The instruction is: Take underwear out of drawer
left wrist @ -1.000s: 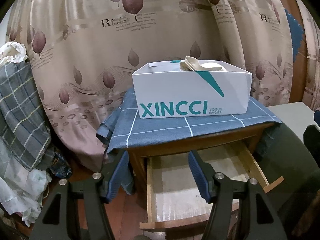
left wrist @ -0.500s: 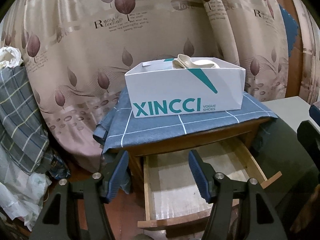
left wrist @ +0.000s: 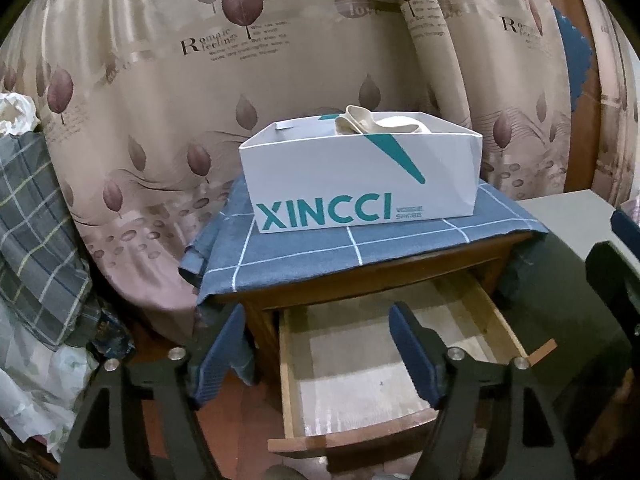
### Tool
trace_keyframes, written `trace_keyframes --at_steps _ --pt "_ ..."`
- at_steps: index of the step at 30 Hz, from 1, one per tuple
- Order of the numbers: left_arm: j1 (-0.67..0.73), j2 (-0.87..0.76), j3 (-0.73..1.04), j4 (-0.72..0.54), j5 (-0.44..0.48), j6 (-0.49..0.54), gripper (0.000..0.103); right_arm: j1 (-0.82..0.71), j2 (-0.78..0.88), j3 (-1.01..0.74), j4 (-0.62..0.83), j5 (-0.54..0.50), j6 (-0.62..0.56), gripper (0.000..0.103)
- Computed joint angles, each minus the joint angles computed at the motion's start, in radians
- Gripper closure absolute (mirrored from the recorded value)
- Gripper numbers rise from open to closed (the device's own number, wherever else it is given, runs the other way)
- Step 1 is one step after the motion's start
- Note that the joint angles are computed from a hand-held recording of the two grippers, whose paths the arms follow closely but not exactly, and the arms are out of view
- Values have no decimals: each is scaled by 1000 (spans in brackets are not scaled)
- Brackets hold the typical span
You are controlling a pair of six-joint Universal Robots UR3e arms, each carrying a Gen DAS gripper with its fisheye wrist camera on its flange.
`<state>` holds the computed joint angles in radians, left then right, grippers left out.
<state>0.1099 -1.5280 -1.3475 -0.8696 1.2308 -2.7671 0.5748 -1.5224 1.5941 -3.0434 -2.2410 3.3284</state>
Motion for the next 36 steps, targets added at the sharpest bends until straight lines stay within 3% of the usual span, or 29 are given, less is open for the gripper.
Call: trace_keyframes --at_steps 10,15,18,24,36 --pt "56 17 63 -59 -101 -10 25 -3 -4 3 -1 6 4 0" --pt "122 32 137 -117 -233 -10 25 27 21 -10 -13 -24 16 0" --pt "135 28 170 -139 -262 -26 25 47 23 -12 -13 -42 28 0" --pt "97 37 166 -154 -232 2 20 52 -3 -8 18 -50 53 0" --pt "-28 51 48 -19 -16 -6 19 48 -28 -8 55 -51 85 0"
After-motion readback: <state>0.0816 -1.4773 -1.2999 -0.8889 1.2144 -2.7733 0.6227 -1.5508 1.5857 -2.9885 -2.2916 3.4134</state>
